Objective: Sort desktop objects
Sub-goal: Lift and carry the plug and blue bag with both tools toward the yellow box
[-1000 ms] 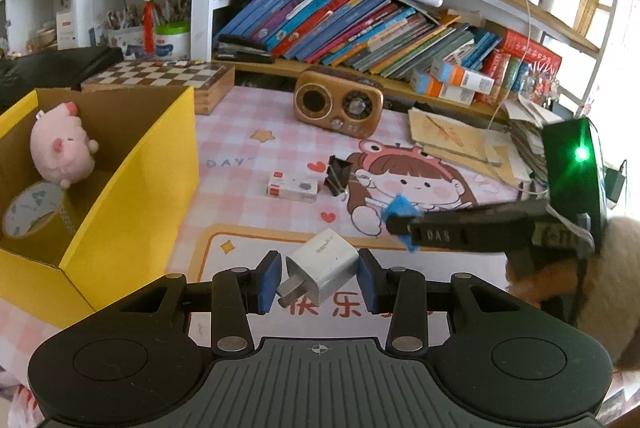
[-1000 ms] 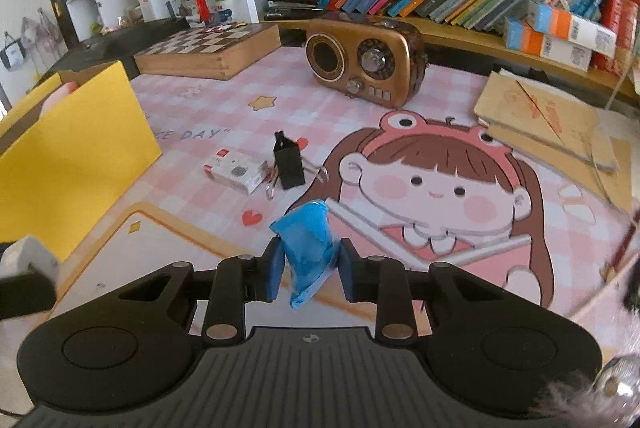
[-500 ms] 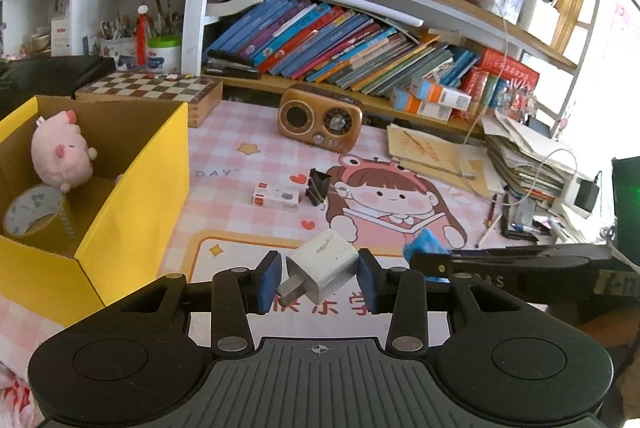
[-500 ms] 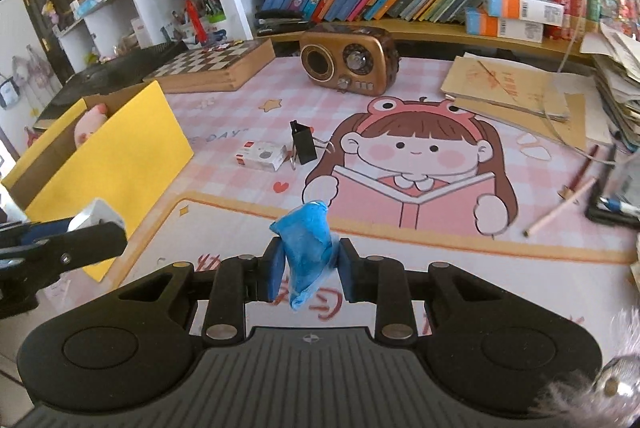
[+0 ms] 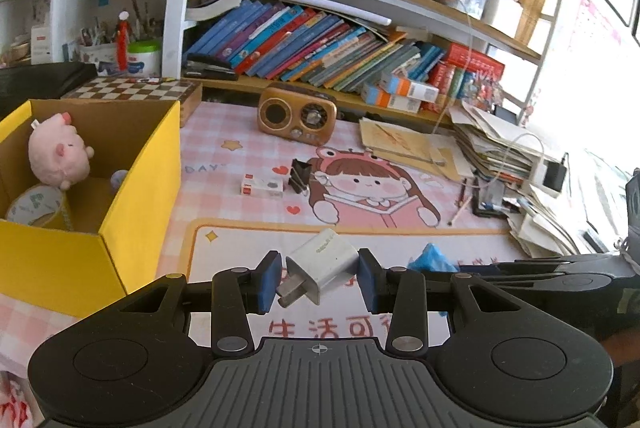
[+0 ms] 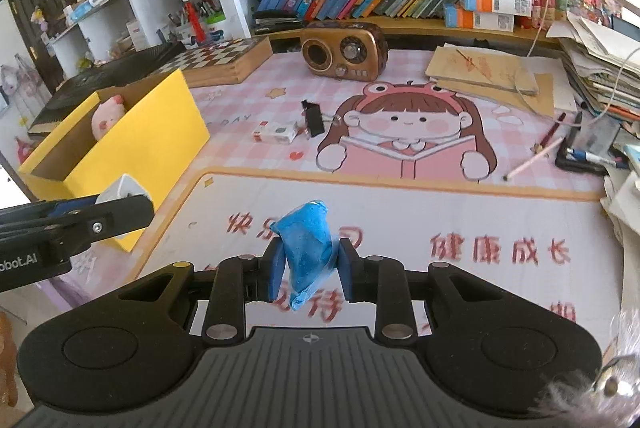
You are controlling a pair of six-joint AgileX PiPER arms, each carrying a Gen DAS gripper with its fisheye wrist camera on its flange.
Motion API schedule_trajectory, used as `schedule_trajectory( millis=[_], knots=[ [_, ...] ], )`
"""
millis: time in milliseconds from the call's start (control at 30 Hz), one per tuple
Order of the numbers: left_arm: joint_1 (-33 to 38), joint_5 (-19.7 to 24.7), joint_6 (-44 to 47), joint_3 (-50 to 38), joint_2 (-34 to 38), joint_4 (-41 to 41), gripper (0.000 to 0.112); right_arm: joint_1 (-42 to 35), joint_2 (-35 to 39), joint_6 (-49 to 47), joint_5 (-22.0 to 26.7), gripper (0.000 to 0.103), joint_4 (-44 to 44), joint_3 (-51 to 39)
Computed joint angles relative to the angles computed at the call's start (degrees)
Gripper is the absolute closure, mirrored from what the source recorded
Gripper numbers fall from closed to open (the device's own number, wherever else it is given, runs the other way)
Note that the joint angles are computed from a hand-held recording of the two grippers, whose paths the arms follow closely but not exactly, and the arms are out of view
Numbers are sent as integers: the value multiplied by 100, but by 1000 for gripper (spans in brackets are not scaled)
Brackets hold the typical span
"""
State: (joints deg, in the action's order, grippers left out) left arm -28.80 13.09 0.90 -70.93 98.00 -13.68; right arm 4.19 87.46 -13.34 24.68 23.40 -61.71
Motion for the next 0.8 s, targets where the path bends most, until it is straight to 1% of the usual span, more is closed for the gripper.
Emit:
schedule_trajectory(
  millis=[133, 333, 567, 800],
  knots=[
    [200, 33, 1460, 340, -273, -1300, 73, 390, -235, 1066, -147, 77, -836, 216],
    [586, 279, 3291, 871, -701, -2908, 73, 1139, -539, 3238, -126, 77, -2549, 469],
    [1070, 689, 4652, 1459, -1181, -3970, 73, 2094, -798, 5471, 170, 77, -4231, 703],
    [1554, 1145, 5446, 1988, -1641, -4456, 73, 3019, -946, 7193, 546, 77, -5387, 884]
  ],
)
